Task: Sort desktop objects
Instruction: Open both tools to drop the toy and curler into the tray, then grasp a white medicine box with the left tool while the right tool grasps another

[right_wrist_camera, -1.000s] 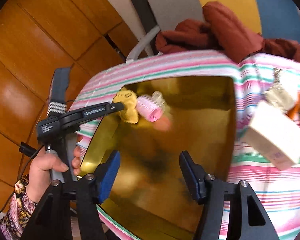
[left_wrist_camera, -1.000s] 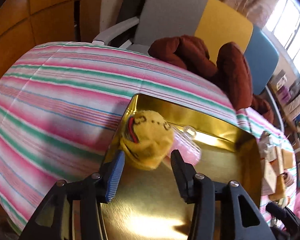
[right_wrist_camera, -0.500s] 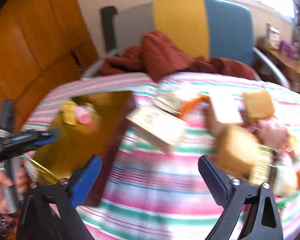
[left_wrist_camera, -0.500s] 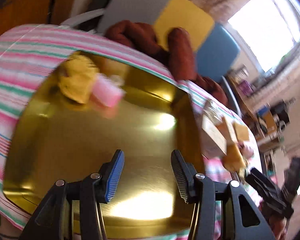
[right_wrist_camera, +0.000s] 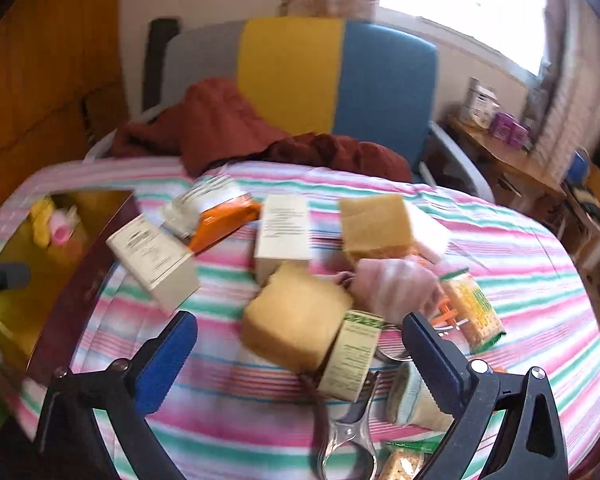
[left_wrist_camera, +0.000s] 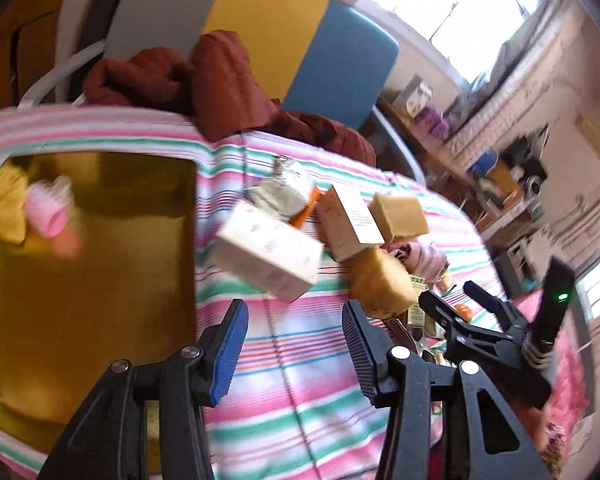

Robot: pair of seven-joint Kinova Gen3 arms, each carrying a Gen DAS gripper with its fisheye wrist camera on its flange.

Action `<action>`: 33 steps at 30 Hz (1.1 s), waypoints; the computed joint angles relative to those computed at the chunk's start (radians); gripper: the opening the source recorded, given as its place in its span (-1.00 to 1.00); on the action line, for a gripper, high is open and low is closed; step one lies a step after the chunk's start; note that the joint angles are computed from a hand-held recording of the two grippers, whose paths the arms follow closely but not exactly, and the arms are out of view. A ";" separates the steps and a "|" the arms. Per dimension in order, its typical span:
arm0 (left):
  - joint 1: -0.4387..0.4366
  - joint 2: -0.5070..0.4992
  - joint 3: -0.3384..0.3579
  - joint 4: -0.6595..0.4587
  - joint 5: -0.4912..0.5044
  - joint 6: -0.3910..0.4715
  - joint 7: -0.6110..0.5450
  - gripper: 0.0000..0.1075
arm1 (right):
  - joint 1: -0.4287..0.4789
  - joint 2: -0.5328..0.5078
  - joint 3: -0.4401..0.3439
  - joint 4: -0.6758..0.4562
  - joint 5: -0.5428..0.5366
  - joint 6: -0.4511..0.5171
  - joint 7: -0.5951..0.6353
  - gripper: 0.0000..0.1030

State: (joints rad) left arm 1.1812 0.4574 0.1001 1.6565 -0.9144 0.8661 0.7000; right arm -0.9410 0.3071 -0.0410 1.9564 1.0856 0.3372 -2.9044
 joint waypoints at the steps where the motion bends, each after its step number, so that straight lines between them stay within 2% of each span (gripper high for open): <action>1: -0.046 0.028 0.042 -0.044 0.002 0.017 -0.041 -0.08 | 0.018 -0.001 -0.011 -0.003 -0.009 -0.004 0.008 1.00; 2: -0.091 0.054 0.083 -0.083 0.005 0.032 -0.081 -0.08 | 0.019 -0.006 -0.004 0.000 -0.010 -0.007 0.000 1.00; 4: -0.141 0.107 0.108 -0.168 0.061 0.078 -0.159 -0.08 | -0.004 -0.022 0.035 0.014 0.010 -0.022 -0.056 1.00; 6: -0.145 0.132 0.060 -0.209 0.142 0.076 -0.191 -0.08 | -0.001 -0.032 0.035 0.021 0.043 -0.031 -0.091 1.00; 9: -0.177 0.172 0.011 -0.281 0.263 0.102 -0.253 -0.08 | -0.019 -0.034 0.035 0.029 0.152 -0.013 -0.193 1.00; 13: -0.191 0.235 -0.049 -0.412 0.381 0.227 -0.390 -0.08 | 0.032 -0.034 -0.002 0.032 0.184 -0.040 -0.232 1.00; 15: -0.205 0.270 -0.059 -0.481 0.408 0.286 -0.467 -0.07 | 0.072 -0.036 -0.026 0.032 0.154 -0.064 -0.211 1.00; 17: -0.213 0.313 -0.052 -0.557 0.414 0.368 -0.548 -0.07 | 0.076 -0.040 -0.013 0.038 0.163 -0.078 -0.243 1.00; 18: -0.204 0.329 -0.071 -0.583 0.432 0.396 -0.585 -0.07 | 0.075 -0.043 -0.007 0.042 0.177 -0.084 -0.266 1.00; 24: -0.147 0.330 -0.109 -0.552 0.409 0.374 -0.628 0.01 | 0.109 -0.042 -0.014 0.036 0.081 -0.102 -0.206 1.00; 29: -0.076 0.350 -0.110 -0.562 0.370 0.407 -0.673 0.13 | 0.064 -0.045 0.027 0.039 0.097 -0.097 -0.215 1.00; 33: -0.021 0.310 -0.116 -0.490 0.357 0.367 -0.590 0.13 | 0.071 -0.046 0.025 0.040 0.086 -0.098 -0.209 1.00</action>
